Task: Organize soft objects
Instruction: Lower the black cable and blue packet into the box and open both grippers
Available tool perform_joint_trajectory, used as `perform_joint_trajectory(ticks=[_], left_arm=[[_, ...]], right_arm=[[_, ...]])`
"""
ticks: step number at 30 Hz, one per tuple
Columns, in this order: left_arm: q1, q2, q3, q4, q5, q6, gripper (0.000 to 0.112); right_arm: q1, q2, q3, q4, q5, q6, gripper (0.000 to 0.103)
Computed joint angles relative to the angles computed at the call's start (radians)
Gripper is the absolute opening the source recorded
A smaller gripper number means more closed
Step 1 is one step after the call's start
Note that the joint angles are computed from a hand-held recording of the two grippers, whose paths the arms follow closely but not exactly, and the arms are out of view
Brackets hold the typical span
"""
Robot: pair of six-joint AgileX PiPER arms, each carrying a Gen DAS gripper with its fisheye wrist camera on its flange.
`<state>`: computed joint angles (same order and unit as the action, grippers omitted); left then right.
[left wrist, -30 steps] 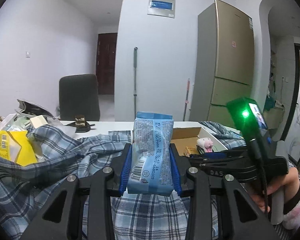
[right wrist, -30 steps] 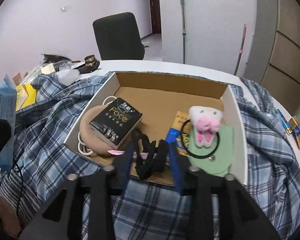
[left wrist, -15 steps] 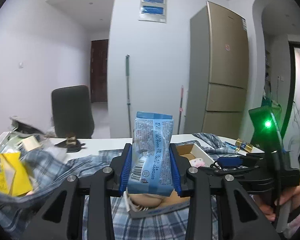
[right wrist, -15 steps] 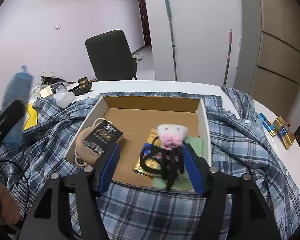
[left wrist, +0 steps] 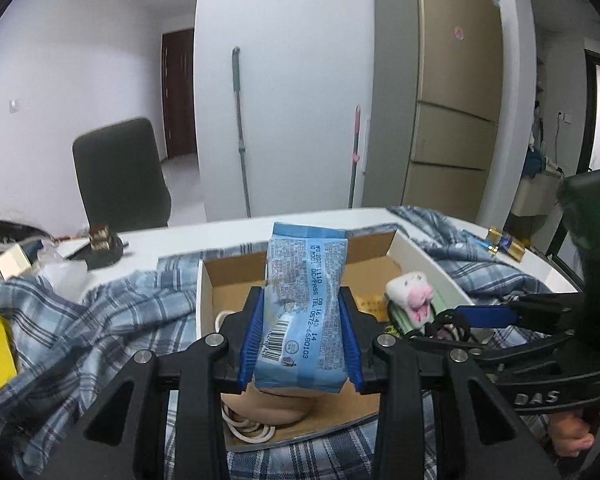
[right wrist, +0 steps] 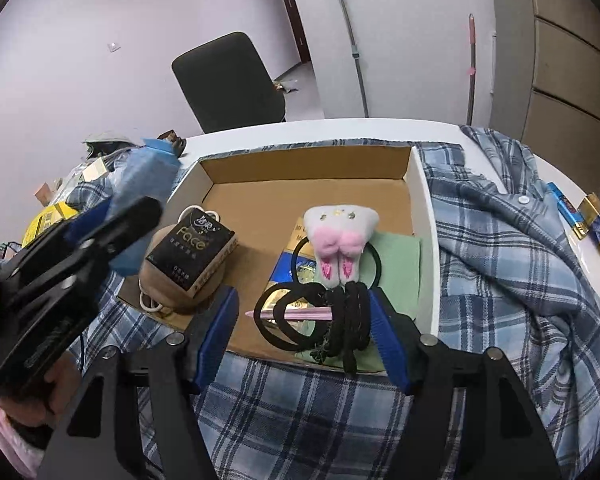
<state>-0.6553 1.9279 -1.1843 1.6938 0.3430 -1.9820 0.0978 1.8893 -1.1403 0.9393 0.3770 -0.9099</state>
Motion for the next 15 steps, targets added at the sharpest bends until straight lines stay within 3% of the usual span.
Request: perform_joint_trajectory(ticks=[5, 7, 9, 11, 15], left_arm=[[0.023, 0.032, -0.04, -0.193, -0.026, 0.172, 0.038], [0.027, 0.04, -0.048, -0.237, -0.022, 0.212, 0.048], [0.026, 0.047, -0.053, -0.262, -0.004, 0.229, 0.076], [0.024, 0.042, -0.044, -0.215, 0.014, 0.174, 0.082], [0.023, -0.006, 0.018, -0.066, 0.054, -0.008, 0.082]], right_arm=[[-0.012, 0.017, -0.01, 0.028, 0.033, -0.024, 0.065], [-0.009, 0.017, -0.008, 0.027, 0.033, -0.022, 0.065], [-0.011, 0.021, -0.012, 0.032, 0.043, -0.032, 0.065], [-0.008, 0.018, -0.01, 0.029, 0.044, -0.029, 0.065], [-0.017, 0.02, -0.038, -0.008, 0.083, 0.008, 0.065]])
